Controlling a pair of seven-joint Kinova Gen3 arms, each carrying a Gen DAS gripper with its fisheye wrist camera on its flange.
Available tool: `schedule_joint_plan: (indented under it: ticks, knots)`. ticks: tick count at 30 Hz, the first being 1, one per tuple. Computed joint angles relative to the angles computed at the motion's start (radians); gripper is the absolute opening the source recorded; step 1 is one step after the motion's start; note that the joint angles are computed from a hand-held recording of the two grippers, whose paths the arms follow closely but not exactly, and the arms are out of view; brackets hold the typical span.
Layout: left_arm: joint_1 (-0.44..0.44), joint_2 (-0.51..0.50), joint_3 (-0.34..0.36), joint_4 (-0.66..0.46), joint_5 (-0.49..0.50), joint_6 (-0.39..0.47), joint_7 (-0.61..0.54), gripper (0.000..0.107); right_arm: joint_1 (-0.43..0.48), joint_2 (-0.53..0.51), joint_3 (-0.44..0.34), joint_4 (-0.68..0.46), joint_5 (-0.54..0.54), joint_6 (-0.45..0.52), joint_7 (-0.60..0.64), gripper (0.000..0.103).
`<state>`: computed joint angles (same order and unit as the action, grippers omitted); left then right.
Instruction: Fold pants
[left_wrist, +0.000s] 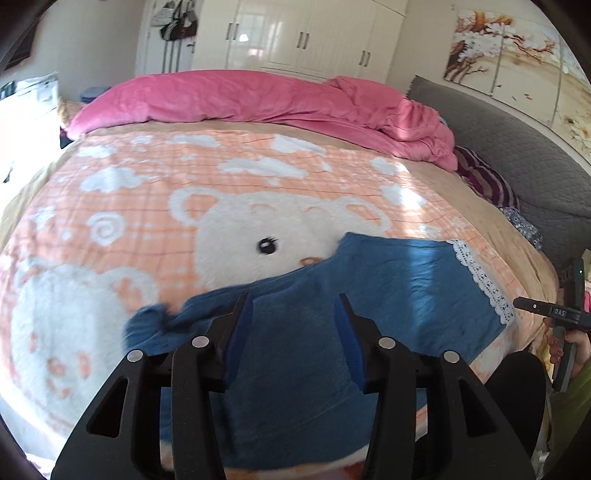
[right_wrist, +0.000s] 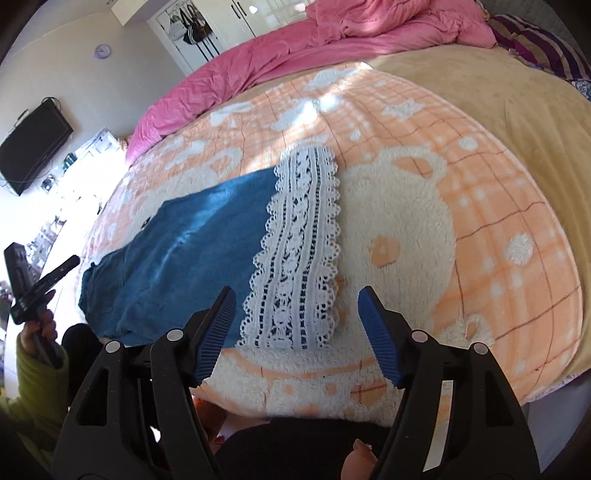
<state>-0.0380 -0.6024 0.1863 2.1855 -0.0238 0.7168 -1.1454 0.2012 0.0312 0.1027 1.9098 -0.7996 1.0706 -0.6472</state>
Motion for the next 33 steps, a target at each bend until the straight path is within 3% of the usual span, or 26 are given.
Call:
schedule_joint_plan:
  ticks: [3, 9, 11, 13, 14, 16, 23, 28, 30, 32, 33]
  knots:
    - [-0.019, -0.064, -0.034, 0.015, -0.017, 0.084, 0.003, 0.05, 0.0, 0.035, -0.005, -0.01, -0.004, 0.021, 0.007, 0.062]
    - [-0.079, -0.124, -0.104, 0.048, -0.035, 0.198, 0.016, 0.052, 0.014, 0.082, -0.018, -0.015, -0.017, 0.047, 0.003, 0.062]
    - [-0.081, -0.119, -0.131, 0.055, -0.026, 0.211, 0.011, 0.053, 0.041, 0.106, -0.038, -0.029, -0.027, 0.095, 0.017, 0.054]
    - [-0.08, -0.103, -0.143, 0.062, -0.014, 0.208, 0.006, 0.053, 0.017, 0.1, -0.038, -0.033, 0.005, 0.079, 0.005, 0.049]
    - [-0.079, -0.09, -0.148, 0.069, -0.008, 0.196, 0.004, 0.053, 0.014, 0.098, -0.047, -0.037, 0.015, 0.074, -0.002, 0.034]
    - [-0.085, -0.069, -0.139, 0.077, 0.0, 0.182, 0.008, 0.053, 0.034, 0.108, -0.061, -0.042, -0.008, 0.102, 0.016, 0.02]
    - [-0.15, -0.016, -0.018, 0.069, -0.061, 0.163, 0.088, 0.055, -0.03, 0.044, -0.039, -0.093, 0.138, 0.06, -0.07, 0.013]
    - [-0.133, 0.009, -0.026, 0.08, -0.079, 0.143, 0.123, 0.056, -0.049, 0.084, -0.048, -0.105, 0.211, 0.039, -0.128, 0.017]
    - [-0.126, 0.002, -0.044, 0.086, -0.08, 0.137, 0.129, 0.059, -0.025, 0.088, -0.051, -0.1, 0.172, 0.044, -0.101, 0.026]
    - [-0.118, -0.012, -0.07, 0.093, -0.073, 0.129, 0.129, 0.059, 0.02, 0.098, -0.056, -0.102, 0.118, 0.081, -0.062, 0.047]
    - [-0.117, -0.015, -0.077, 0.095, -0.07, 0.128, 0.13, 0.059, 0.017, 0.089, -0.039, -0.095, 0.108, 0.075, -0.06, 0.049]
